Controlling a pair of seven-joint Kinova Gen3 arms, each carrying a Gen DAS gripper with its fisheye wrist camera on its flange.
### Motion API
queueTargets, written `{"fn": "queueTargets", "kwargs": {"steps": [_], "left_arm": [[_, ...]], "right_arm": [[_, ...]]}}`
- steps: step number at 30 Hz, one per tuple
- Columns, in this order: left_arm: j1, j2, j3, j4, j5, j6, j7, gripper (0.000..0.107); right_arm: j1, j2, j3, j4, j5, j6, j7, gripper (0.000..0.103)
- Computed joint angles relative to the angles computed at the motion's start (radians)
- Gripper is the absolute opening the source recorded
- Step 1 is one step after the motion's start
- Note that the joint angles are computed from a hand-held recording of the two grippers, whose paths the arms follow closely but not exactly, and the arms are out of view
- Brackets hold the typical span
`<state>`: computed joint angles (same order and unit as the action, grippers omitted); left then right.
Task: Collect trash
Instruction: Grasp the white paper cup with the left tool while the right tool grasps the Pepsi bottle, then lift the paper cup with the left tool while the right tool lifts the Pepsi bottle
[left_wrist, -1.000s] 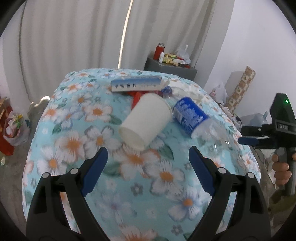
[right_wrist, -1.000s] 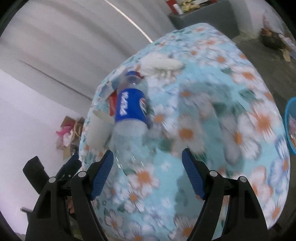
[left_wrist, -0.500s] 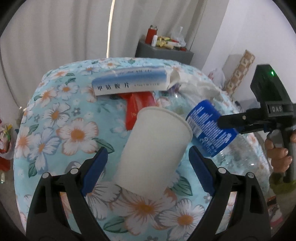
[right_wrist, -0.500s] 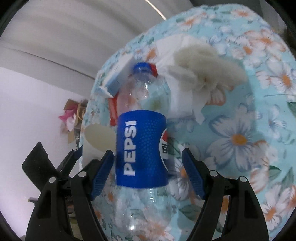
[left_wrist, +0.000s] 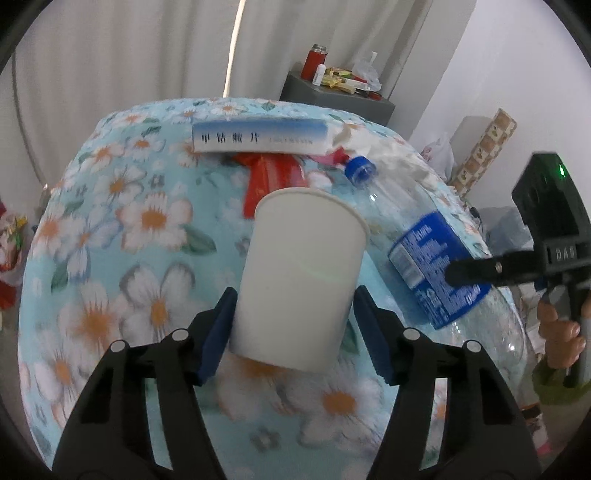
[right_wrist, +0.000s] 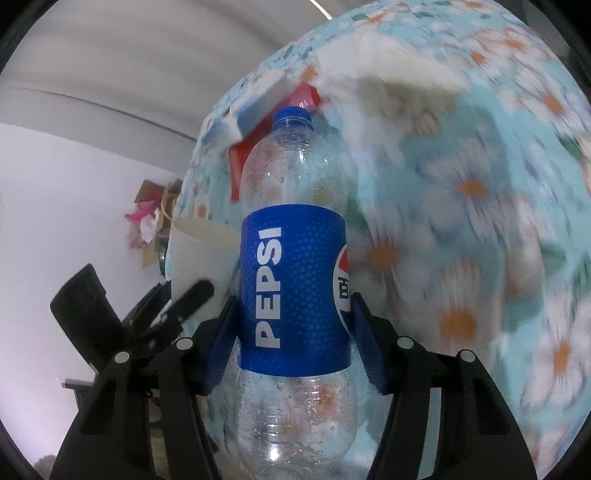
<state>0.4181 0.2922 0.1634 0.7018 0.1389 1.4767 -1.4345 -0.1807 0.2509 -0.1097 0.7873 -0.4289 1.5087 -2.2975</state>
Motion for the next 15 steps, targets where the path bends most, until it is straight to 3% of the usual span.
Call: {"fn": "queueTargets", "kwargs": {"steps": [6,12,15], "left_arm": [[-0.011,-0.12,0.016,0.137,0.055,-0.006,0.063,0.06],[-0.111,-0.214,0.038,0.285,0.257,0.031,0.112,0.06],[-0.08,-0.215,0.032,0.273,0.23,0.05,0.118,0.061]], "right_arm": [[-0.055,-0.184,-0.001,0.187,0.076,-0.008,-0.063,0.058],[-0.082,-0.333,-0.005,0.355,0.106,-0.057,-0.161,0.058],[-0.081,-0.373,-0.001,0.41,0.1,-0.088,-0.177,0.059]]}}
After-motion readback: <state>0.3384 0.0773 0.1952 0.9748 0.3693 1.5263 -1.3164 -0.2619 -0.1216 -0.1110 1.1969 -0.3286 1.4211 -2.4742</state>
